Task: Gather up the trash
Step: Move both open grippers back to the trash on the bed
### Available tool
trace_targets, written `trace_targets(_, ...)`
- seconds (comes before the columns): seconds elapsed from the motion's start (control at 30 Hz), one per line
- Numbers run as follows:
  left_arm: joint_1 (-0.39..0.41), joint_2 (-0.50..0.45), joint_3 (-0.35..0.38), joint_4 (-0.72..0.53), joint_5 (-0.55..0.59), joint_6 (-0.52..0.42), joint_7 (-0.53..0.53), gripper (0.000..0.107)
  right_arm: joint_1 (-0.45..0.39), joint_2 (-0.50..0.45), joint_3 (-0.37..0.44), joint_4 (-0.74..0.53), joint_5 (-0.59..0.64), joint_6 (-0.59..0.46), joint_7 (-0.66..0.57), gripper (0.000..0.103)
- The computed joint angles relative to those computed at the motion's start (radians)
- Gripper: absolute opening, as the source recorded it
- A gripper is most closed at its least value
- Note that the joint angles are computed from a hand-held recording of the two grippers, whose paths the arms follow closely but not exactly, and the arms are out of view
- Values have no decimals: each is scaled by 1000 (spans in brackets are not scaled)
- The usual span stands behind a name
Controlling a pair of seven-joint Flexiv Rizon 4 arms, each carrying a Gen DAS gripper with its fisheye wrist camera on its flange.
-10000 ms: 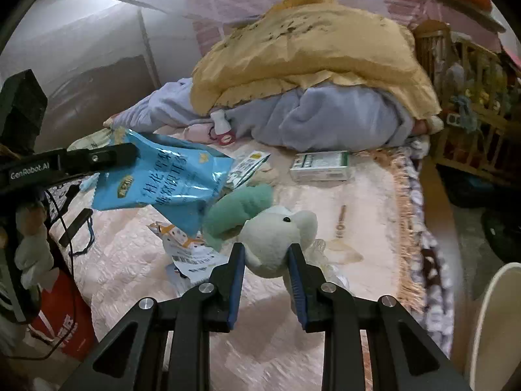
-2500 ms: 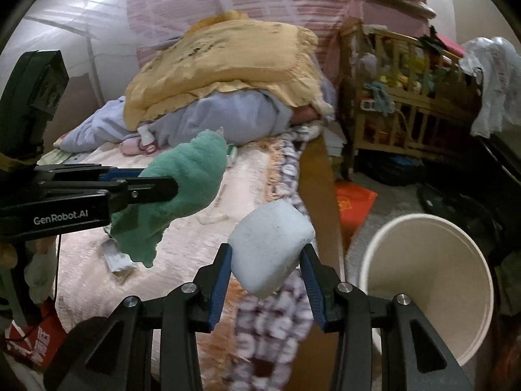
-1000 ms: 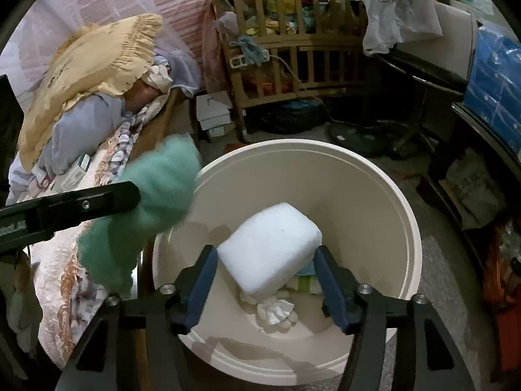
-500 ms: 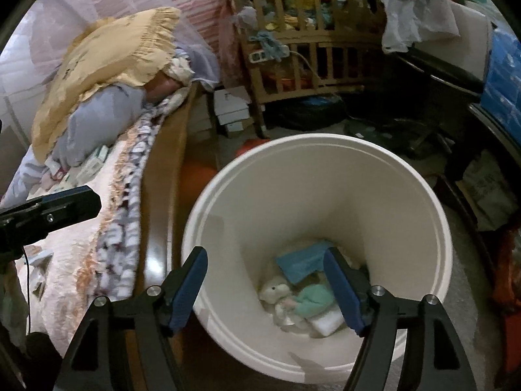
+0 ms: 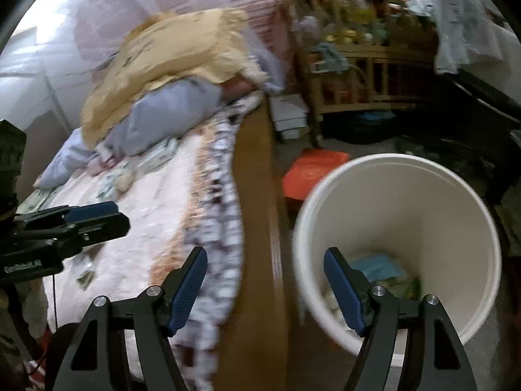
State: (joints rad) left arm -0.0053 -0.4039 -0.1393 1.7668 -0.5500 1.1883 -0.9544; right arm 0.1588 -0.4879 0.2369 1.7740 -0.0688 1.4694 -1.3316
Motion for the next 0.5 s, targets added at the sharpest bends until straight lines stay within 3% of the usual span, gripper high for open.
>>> trace_targets(0.27,49,73,51,112,-16,2,17,48,18,-52,105,-78,21,-86,-109,72)
trace_targets(0.5,116,123,105,187,-56,4,15,48,6,-137,265,-221,125,-229,-334,72)
